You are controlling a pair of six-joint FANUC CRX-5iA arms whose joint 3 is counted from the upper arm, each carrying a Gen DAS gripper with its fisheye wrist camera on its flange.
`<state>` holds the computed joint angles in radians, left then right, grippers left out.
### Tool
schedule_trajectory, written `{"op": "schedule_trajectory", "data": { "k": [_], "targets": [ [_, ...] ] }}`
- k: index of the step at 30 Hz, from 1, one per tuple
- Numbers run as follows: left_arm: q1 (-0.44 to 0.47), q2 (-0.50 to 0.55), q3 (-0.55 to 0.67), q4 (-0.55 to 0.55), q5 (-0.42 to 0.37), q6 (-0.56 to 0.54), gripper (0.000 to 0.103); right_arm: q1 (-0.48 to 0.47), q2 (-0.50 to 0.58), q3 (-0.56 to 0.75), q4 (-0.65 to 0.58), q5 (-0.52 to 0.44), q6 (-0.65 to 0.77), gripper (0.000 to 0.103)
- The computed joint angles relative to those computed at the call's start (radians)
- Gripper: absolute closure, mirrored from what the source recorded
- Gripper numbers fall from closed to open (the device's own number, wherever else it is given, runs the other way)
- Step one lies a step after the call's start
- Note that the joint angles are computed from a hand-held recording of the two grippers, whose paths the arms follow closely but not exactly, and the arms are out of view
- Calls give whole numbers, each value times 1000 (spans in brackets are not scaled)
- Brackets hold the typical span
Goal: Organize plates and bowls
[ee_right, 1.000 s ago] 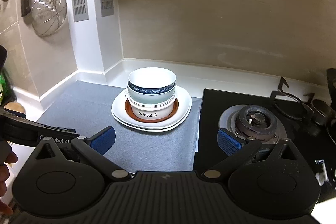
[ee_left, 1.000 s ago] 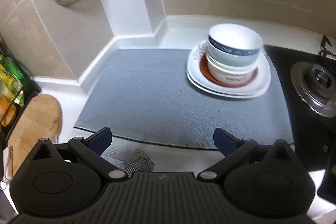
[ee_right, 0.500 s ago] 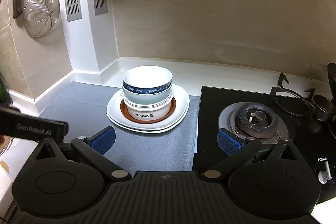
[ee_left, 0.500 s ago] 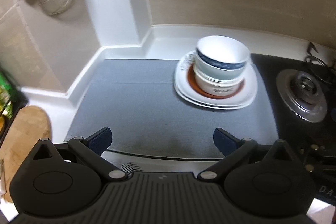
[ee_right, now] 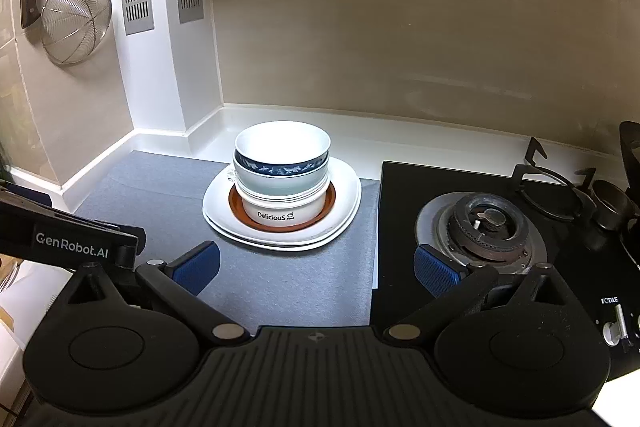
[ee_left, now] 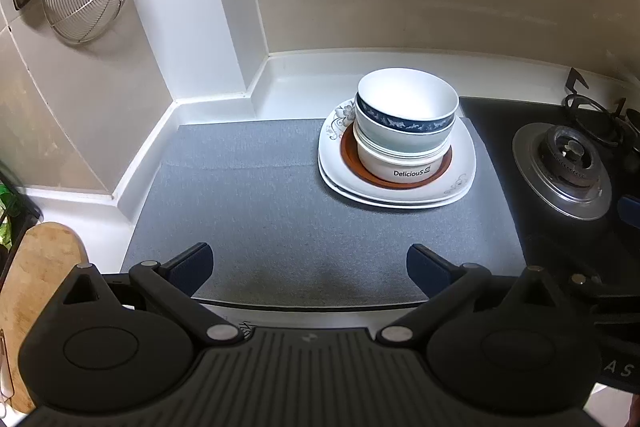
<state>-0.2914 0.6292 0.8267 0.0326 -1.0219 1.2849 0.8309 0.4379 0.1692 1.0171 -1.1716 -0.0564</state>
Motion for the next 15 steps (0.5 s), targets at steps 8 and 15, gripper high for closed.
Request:
{"op": "schedule_trajectory", "data": {
  "k": [8,15],
  "targets": [
    [15,0,-15,62,13,-10,0,-1,8,7,13,-2,-6,0],
    [11,2,-24,79,33,-16,0,1,2,4,17,-14,-2,0]
  ]
}}
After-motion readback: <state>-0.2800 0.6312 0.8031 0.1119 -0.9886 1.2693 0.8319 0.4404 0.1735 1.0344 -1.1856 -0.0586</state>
